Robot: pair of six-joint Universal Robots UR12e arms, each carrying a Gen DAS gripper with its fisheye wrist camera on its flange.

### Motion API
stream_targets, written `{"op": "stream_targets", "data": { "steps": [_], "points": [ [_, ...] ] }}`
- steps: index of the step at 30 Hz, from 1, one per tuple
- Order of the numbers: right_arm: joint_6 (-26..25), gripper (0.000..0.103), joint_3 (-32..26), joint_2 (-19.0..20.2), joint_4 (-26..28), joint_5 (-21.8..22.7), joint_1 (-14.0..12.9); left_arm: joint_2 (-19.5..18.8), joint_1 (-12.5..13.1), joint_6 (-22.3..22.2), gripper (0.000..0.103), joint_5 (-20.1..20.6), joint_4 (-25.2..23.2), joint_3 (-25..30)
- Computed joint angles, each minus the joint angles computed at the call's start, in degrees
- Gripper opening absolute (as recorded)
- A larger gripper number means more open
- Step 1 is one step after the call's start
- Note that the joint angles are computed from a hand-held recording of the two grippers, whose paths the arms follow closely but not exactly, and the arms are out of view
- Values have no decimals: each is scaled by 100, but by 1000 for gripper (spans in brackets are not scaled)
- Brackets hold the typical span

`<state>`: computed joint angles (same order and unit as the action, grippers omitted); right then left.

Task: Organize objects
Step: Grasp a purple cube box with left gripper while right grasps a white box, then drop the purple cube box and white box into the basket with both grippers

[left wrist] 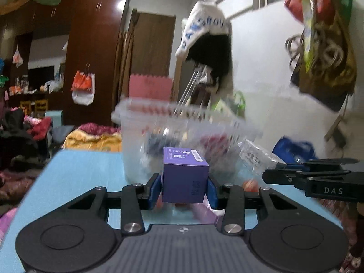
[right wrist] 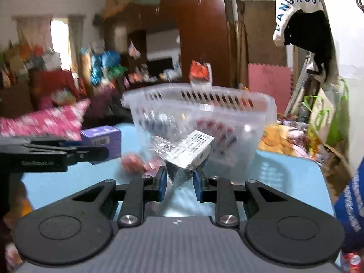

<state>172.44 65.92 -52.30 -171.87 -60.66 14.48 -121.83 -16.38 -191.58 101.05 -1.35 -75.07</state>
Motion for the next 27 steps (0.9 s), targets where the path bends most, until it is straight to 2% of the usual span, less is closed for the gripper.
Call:
{"op": "stream_targets", "data": {
  "steps": [2, 4, 6, 10, 13, 14, 15, 16, 17, 19, 21, 22, 25, 27],
  "points": [
    [79, 28, -206, 60, -99, -1, 6, -32, 47, -26, 46, -118, 12, 208],
    [149, 28, -608, 197, 86, 154, 0, -119, 100, -2, 46, -232, -101, 538],
    [92, 28, -1118, 398, 347, -38, 53, -267, 153, -75, 46, -277, -339, 971],
    [24, 28, -2312, 935, 1164, -373, 156, -721, 214, -143, 46, -126, -1221, 2052],
    [-150, 30, -2887, 1220, 1636, -588, 226, -1043, 293, -425, 48, -182, -1867, 2691],
    [-181, 36, -2937, 1250, 1692, -597, 221, -1152, 326, -453, 60, -261, -2184, 2915],
    [-232, 56, -2942, 1258, 1726, -637, 226, -1252, 356, -465, 68, -351, -2559, 3132],
    [-293, 65, -2927, 1262, 1697, -716, 243, -1291, 365, -517, 72, -341, -2760, 3214],
    [-334, 74, -2766, 1202, 1515, -835, 261, -1313, 364, -587, 72, -262, -2870, 3240],
    [-386, 78, -2225, 944, 1154, -878, 246, -1174, 368, -559, 72, -286, -2534, 2918],
    [-258, 97, -1776, 739, 773, -635, 172, -942, 373, -538, 72, -417, -1990, 2426],
    [-137, 102, -1534, 646, 487, -489, 128, -801, 361, -519, 73, -445, -1702, 2139],
    [83, 103, -919, 428, -21, -148, -10, -525, 286, -240, 87, -306, -1112, 1532],
    [207, 103, -801, 418, 138, -219, -42, -416, 229, -39, 90, -76, -1021, 1235]
  ]
}}
